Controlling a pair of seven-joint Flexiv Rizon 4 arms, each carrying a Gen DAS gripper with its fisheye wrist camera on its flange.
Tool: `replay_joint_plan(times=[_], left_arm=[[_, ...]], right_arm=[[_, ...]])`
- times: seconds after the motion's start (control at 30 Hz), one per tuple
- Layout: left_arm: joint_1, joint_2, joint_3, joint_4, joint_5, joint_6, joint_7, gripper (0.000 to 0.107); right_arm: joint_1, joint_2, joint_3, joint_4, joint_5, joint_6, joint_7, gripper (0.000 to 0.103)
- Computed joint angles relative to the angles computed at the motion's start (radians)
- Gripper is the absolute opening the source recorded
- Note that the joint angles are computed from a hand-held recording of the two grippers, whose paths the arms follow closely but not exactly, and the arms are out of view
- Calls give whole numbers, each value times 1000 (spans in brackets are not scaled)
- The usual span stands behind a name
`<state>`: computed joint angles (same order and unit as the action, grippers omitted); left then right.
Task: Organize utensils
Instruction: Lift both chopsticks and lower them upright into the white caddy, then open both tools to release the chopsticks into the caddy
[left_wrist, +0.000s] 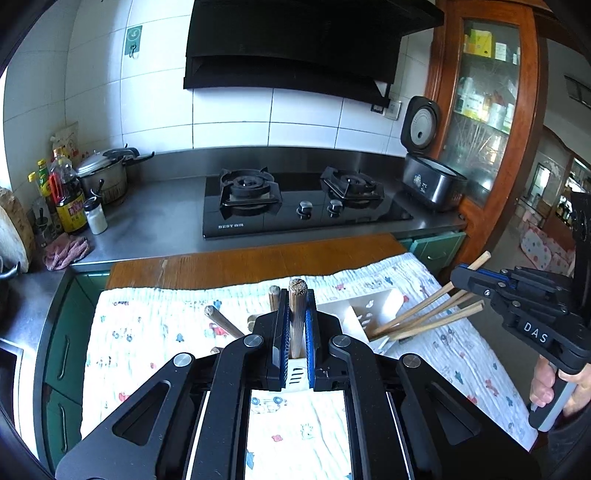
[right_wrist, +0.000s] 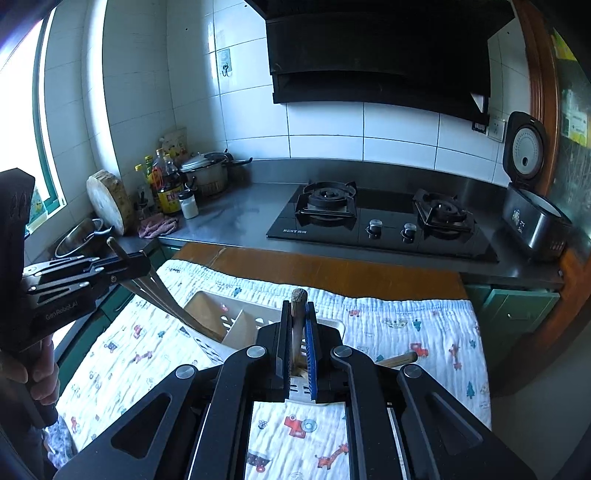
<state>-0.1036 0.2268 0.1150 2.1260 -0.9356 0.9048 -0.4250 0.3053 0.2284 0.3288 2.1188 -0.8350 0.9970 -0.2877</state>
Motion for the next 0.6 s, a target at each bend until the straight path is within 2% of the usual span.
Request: replay_joint_plan(times=[0.6], left_arm=[[-8, 11, -1, 20, 23, 7, 6, 7]], right_arm=[[-7, 11, 2, 18, 2, -1, 11, 9]])
